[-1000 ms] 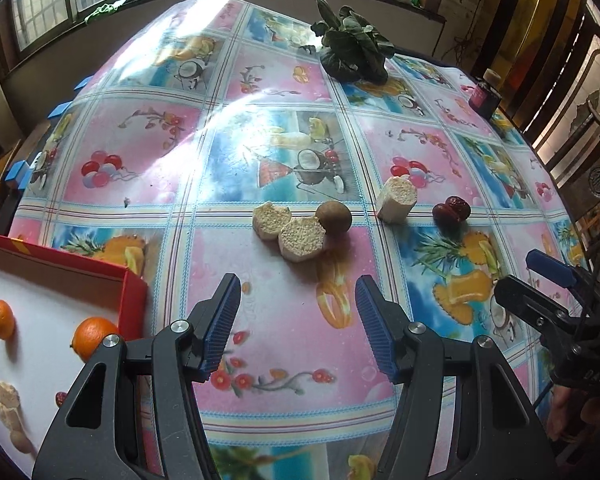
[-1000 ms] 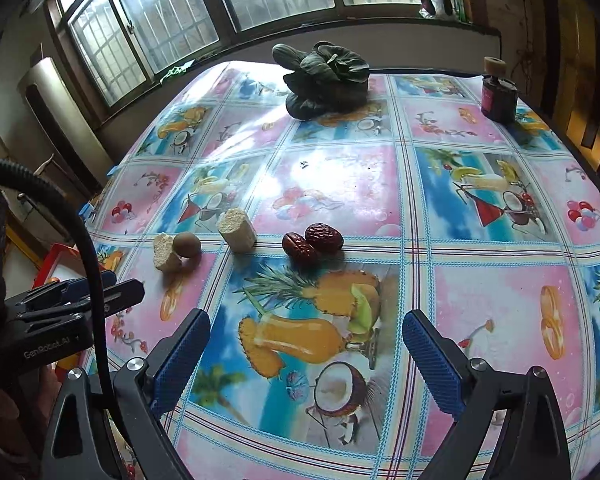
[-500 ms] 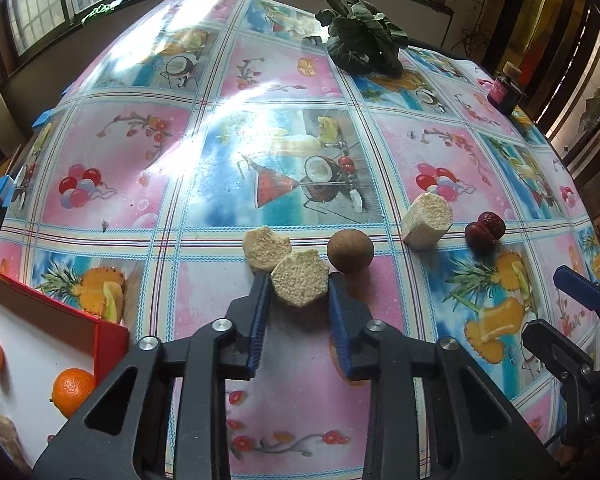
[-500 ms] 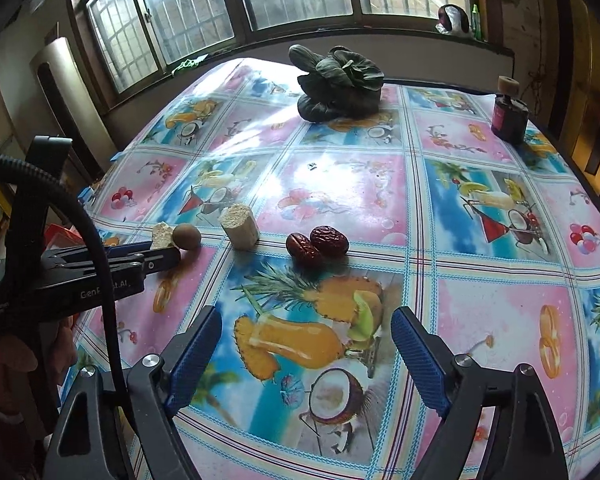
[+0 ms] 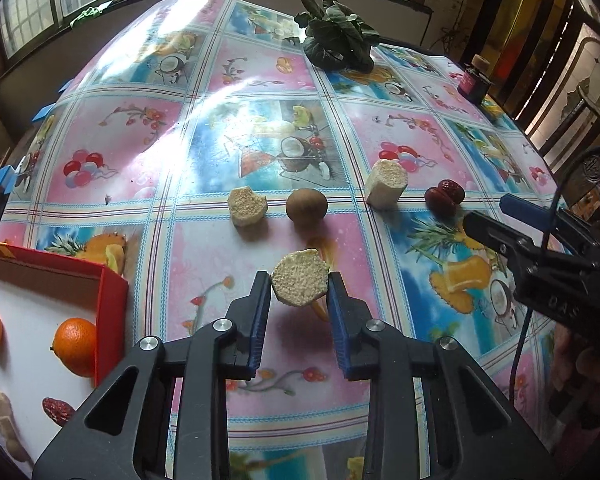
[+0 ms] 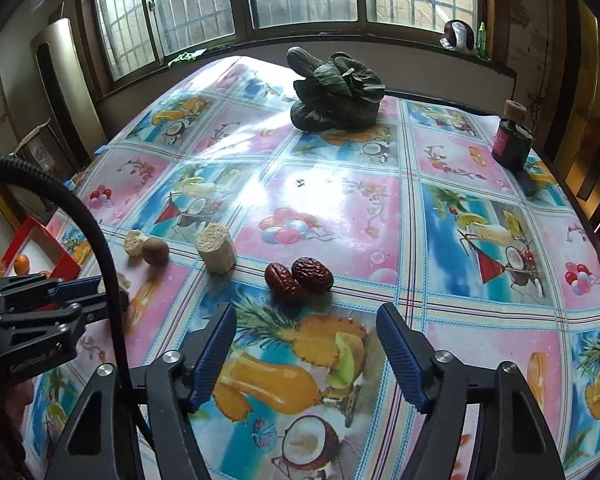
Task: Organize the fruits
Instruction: 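Grasp a red date with the right tool while the left tool holds the snack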
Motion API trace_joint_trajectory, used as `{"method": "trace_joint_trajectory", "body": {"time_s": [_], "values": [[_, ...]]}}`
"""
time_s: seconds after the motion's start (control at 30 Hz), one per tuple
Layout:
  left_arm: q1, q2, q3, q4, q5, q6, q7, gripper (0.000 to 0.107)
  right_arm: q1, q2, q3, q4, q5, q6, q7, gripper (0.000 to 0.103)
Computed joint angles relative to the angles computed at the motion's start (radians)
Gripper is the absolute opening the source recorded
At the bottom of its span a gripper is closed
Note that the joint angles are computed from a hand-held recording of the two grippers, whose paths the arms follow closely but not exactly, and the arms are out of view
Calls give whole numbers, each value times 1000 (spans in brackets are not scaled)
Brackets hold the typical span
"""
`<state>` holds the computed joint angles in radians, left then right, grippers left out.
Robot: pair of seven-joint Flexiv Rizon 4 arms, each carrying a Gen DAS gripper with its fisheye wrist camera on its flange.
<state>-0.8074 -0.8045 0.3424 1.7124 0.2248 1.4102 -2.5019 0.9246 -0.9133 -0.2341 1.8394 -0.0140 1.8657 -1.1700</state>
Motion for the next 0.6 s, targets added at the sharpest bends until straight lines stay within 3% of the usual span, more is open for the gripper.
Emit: {"method": "trace_joint_trajectory", "body": {"time_s": [0.17,0.27,0.33,0.5,0.6], "values": [[-29,17,28,18,21,8,-24,28,-24,-5,3,-28,13,-10,29,67],[-39,24,38,22,31,9,-36,28,-30,-12,-6,-58,-32,-79,27,67],[-47,29,45,29,37,12,-46,28,1,-27,-58,-79,-60,-145,50,66],[-52,38,51,40,50,16,-59,28,30,-31,-121,-62,-59,-124,139,65],[-42,37,42,39,48,15,-59,28,6,-1,-81,-22,-90,-95,120,65]]}}
